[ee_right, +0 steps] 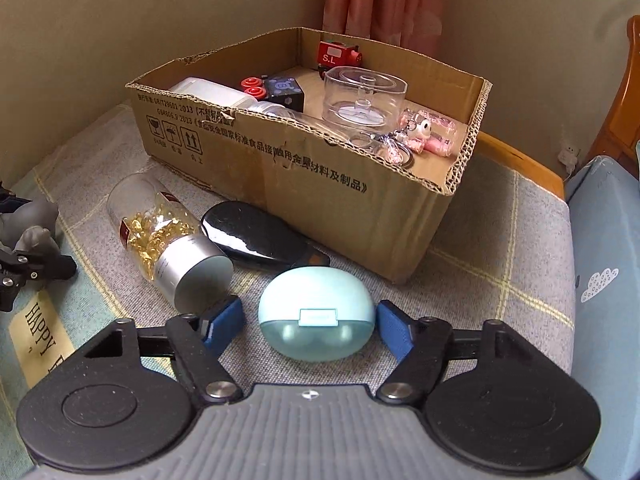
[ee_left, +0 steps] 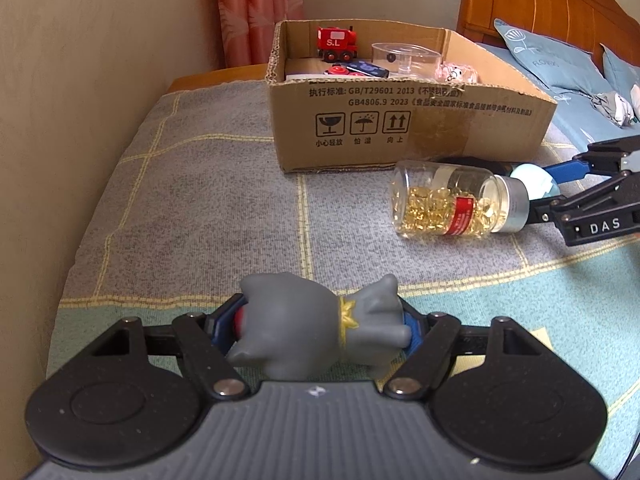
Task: Organize rigid objects
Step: 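Grasp the mint-green round case with the right gripper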
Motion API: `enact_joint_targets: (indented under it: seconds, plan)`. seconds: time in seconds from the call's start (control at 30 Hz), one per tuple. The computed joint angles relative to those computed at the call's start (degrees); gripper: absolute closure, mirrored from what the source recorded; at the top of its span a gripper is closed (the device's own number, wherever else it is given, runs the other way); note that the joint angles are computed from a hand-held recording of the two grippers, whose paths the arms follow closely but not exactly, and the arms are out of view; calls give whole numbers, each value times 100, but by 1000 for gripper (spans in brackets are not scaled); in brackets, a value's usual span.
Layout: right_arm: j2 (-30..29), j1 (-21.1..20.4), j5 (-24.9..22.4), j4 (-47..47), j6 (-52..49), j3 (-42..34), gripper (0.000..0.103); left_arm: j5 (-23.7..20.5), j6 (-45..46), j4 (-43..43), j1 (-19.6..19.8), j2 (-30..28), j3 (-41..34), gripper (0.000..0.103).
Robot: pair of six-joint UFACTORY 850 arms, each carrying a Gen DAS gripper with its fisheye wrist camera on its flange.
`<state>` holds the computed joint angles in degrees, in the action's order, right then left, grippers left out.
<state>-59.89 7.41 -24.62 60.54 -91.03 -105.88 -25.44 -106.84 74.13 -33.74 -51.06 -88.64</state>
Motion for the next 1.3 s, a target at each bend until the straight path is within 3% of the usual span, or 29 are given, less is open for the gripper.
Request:
enact_joint_targets:
  seconds: [0.03,0.3,0.5,0.87,1.0,1.3]
  plan:
    - [21,4,-1,27,-28,29,37,-2,3,3,2,0,-1,28]
    - [458,23,404,7,294,715,37,-40,-88,112,-22,33,63,29]
    - [776,-49,462,508,-213,1267,37,-103,-46,154,-54,41,89,25]
    - [742,-31,504,433,-107,1218,35,6,-37,242,2,127,188,23]
    - [751,-36,495,366,-22,1224,36,207,-164,386,43,161,247,30]
    - [854,1,584,-43,206,1322,37,270,527,22,77,233,221,31]
